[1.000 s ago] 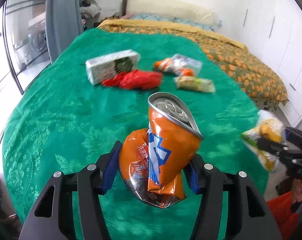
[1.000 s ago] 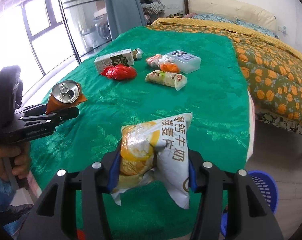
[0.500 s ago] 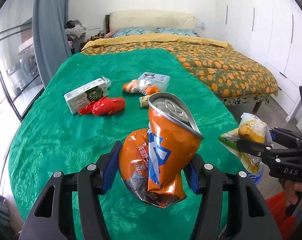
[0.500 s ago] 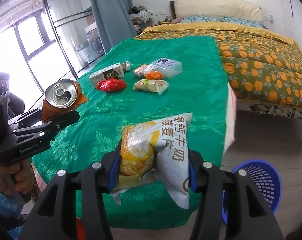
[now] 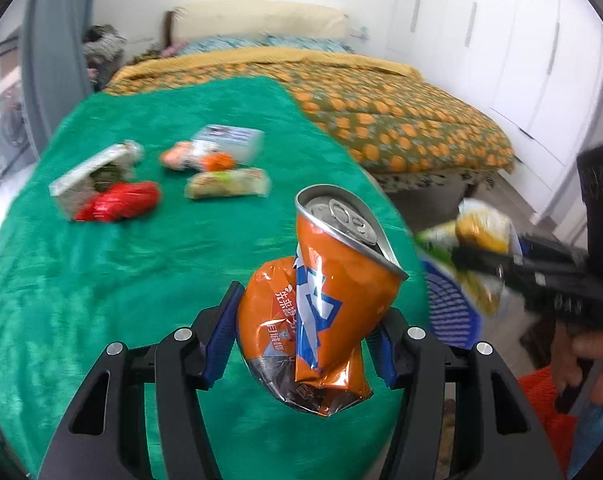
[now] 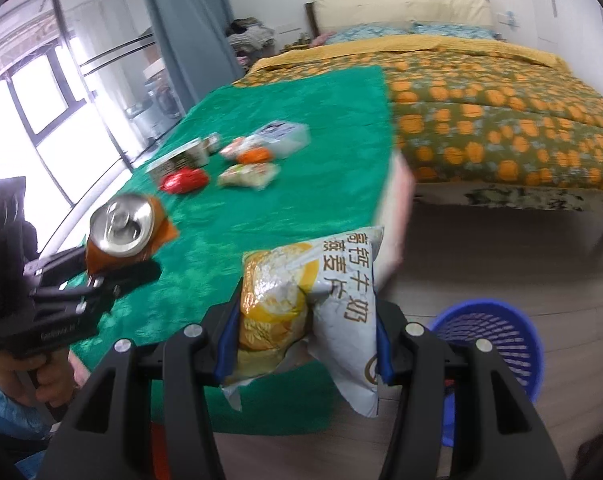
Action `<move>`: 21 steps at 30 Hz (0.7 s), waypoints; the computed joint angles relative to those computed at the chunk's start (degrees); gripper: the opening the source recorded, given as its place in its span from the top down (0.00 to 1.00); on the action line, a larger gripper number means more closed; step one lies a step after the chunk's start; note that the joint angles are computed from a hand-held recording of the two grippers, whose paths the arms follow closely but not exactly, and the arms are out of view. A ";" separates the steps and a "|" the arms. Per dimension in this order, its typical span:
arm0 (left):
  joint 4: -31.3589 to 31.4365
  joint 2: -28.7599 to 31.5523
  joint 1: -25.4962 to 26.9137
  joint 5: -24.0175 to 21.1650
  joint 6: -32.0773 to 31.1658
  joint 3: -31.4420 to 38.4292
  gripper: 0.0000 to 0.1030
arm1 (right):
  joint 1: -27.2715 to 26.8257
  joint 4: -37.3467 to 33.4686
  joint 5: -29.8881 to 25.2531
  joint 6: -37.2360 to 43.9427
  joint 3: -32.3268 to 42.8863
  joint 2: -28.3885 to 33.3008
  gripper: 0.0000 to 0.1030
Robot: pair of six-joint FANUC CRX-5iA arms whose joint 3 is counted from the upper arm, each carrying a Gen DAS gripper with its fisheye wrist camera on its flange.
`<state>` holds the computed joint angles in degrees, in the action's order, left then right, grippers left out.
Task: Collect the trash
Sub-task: 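Carry both items to the blue wastebasket and open both tools to drop them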
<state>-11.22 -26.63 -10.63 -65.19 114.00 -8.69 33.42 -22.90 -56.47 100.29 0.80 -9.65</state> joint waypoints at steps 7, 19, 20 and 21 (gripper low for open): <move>7.17 9.84 -4.85 4.95 -4.42 4.72 0.45 | -4.29 12.40 -2.16 -1.82 2.46 4.49 0.50; 11.24 31.70 -11.30 8.93 -5.49 15.07 0.45 | -16.61 9.54 -2.55 -7.34 4.35 13.90 0.50; 11.54 32.97 -11.44 8.99 -5.32 15.64 0.45 | -17.03 9.84 -2.41 -8.00 4.43 14.38 0.50; 11.93 34.18 -11.57 9.10 -5.16 16.13 0.45 | -17.53 9.56 -2.53 -8.51 4.68 14.87 0.50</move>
